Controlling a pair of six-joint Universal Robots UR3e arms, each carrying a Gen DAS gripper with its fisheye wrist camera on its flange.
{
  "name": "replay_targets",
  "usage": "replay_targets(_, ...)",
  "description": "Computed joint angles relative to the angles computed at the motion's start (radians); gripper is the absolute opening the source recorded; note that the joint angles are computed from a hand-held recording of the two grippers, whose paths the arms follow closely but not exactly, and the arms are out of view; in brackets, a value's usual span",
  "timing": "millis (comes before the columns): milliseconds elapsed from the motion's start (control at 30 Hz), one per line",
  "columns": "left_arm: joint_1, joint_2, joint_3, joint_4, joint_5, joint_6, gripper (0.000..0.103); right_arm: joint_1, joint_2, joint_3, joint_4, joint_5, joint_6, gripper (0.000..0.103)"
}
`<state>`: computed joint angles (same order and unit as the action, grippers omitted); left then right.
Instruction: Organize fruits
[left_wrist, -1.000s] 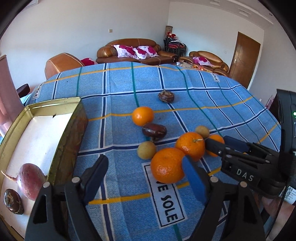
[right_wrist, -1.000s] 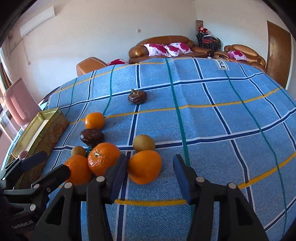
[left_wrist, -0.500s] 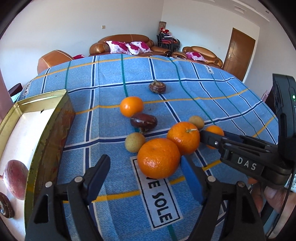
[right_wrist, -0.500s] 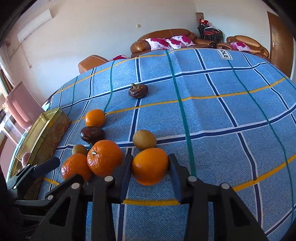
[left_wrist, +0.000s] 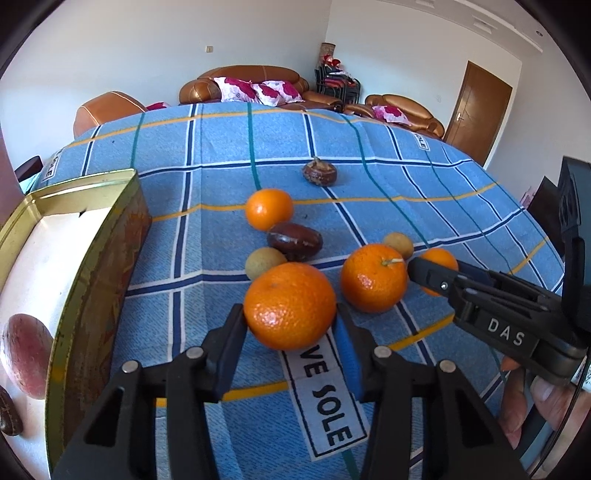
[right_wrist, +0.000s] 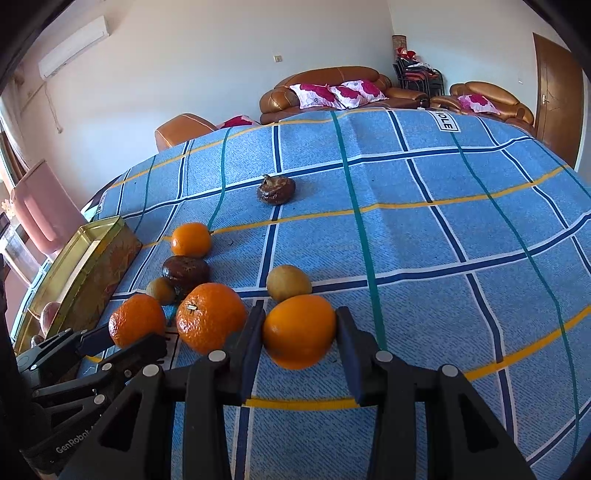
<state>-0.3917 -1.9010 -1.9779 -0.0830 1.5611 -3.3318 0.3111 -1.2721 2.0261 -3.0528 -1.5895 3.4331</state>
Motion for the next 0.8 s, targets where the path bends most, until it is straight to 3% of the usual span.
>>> replay_targets(433,0.009,0.036,-0.071,0.104,0.011,-0.013,0.048,0.024,-0.008,0.035,-0.108,-0.013,-0.032,0.041)
replay_targets(800,-0.028,0.041,-0.083,0.157,0.097,-0.024,0.048,0.030,-0.013,0.057,-0.169,-0.017,-0.035,0.041)
